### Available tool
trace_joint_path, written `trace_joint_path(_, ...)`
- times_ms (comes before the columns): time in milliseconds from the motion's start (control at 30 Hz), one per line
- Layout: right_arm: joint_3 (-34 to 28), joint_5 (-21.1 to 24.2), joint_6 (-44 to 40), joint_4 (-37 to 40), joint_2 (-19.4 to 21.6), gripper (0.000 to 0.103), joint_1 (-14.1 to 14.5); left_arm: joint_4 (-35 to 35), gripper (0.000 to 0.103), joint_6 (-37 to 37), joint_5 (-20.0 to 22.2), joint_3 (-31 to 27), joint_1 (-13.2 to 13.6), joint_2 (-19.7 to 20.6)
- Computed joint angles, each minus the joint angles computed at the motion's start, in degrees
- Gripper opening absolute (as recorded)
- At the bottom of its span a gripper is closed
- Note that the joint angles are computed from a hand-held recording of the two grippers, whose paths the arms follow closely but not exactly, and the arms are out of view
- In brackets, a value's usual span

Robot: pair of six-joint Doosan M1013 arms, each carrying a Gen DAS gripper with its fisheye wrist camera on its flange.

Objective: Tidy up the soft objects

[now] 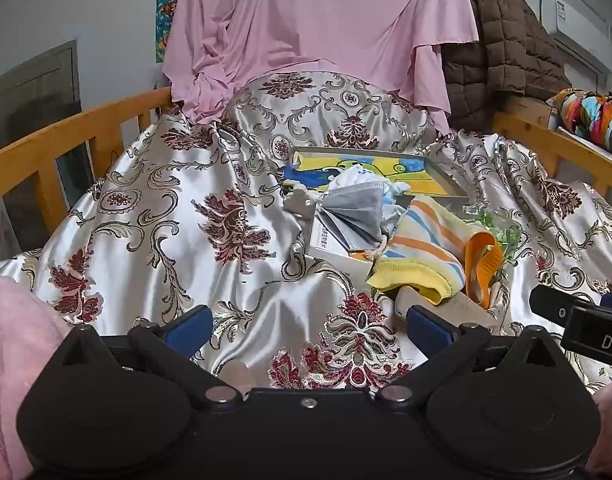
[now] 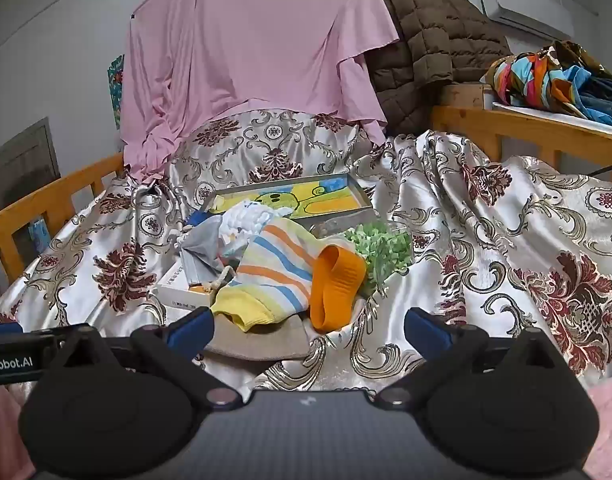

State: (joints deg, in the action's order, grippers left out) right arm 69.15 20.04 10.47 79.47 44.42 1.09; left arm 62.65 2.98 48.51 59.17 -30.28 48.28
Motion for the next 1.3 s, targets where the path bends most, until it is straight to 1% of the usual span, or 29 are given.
trace_joint_path(1300,-0.1,-0.2,1.5,-1.8,0.1,0.103,0.2,-0.2,0.102,0.3,0.1,-0.1,0.0,0.0)
